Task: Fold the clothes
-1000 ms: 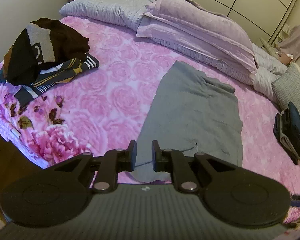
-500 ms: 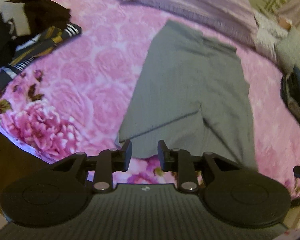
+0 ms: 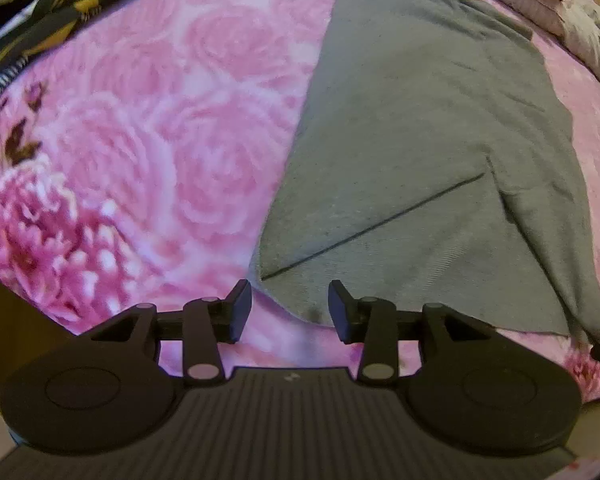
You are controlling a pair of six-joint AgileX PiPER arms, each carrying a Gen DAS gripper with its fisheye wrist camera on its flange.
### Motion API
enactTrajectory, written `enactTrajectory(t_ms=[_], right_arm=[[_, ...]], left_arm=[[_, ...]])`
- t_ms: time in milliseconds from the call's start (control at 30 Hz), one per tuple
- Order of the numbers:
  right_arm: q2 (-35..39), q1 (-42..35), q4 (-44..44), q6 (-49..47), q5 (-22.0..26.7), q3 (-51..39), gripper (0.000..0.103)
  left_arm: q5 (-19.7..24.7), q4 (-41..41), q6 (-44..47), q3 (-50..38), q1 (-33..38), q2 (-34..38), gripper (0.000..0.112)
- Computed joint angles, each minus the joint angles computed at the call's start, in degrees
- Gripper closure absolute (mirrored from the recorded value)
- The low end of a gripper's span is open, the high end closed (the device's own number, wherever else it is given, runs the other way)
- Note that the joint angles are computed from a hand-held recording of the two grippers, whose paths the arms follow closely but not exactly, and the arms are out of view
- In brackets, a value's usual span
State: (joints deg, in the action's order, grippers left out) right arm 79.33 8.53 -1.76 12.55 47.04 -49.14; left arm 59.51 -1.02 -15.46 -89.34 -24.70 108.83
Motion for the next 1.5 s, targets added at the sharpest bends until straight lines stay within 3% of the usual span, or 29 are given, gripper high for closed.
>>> enactTrajectory(t_ms=[167,233,300,400,567,633,700,767,867,933,1000,1133,1233,1300,1333,1367,1400,1433,1500], right_arm=[[0.2,6.0,-12.3,9.5,-8.3,5.8,0.066],[-0.9,6.5,-14.3,11.0,-10.5,7.0,0.099],[-1.1,7.1,-15.7,10.5,-9.3,6.3,0.103],[-1.3,9.4,-18.5,8.5,-5.3,4.4,0.103],[-8.1,15.7,-27.3,1.1,1.5,4.7,0.103],[-9.3,16.5,-24.6,-5.8,3.1,5.8,0.103],[-6.9,15.2,-17.1,-14.4,4.3,6.8,0.103],[-1.3,15.3,-13.0,-18.4,9.5,5.5,0.103],[-4.2,10.9,-6.9,-17.9,9.7,4.0,0.095],[-5.9,2.2,2.4,-19.2,7.0,1.3,0.077],[-5.1,-3.4,9.5,-19.2,1.7,-0.3,0.051],[5.7,-7.0,14.7,-16.9,-6.9,-5.6,0.048],[13.3,-7.1,14.7,-14.2,-13.8,-7.7,0.048],[16.7,-8.7,19.6,-17.8,-16.3,-8.3,0.048],[17.8,-8.9,21.8,-19.0,-17.0,-8.4,0.05],[18.4,-8.9,23.3,-19.7,-16.9,-8.3,0.063],[18.6,-9.0,24.0,-20.5,-17.1,-8.1,0.086],[17.8,-8.2,23.4,-20.5,-17.6,-7.2,0.102],[15.4,-7.4,24.5,-24.8,-17.4,-5.5,0.103]], left_arm=[[-3.7,-1.0,-1.6,2.1,0.6,1.6,0.078],[-4.4,-0.2,-2.5,2.3,0.4,2.2,0.087],[-5.0,1.2,-2.6,3.0,0.0,2.3,0.112],[-5.8,4.8,-0.5,4.6,-1.1,0.2,0.112],[-10.4,9.8,10.2,12.9,-1.9,-11.2,0.112],[-11.2,12.6,14.2,16.7,-3.3,-13.8,0.112],[-8.3,14.8,14.9,18.4,-4.7,-12.8,0.112],[-5.1,12.6,16.2,18.6,-3.6,-12.0,0.112],[-4.8,6.8,17.2,17.3,-0.4,-15.1,0.104],[-7.1,1.5,17.3,15.2,1.4,-16.0,0.097],[-9.6,-2.5,18.8,11.2,2.3,-13.2,0.079],[-12.9,-2.9,21.6,1.3,0.5,-1.8,0.072],[-12.0,-1.7,21.3,-5.7,-0.2,7.0,0.072],[-10.0,-0.4,20.0,-8.9,-0.2,11.1,0.078],[-9.9,-0.6,19.6,-8.9,0.0,11.7,0.08],[-11.9,-0.9,19.4,-6.8,0.1,10.8,0.088],[-13.4,-1.7,20.3,-4.8,0.2,9.6,0.108],[-14.6,-2.0,21.2,-2.9,0.2,8.4,0.112],[-16.0,-4.8,25.4,1.1,0.7,5.1,0.112]])
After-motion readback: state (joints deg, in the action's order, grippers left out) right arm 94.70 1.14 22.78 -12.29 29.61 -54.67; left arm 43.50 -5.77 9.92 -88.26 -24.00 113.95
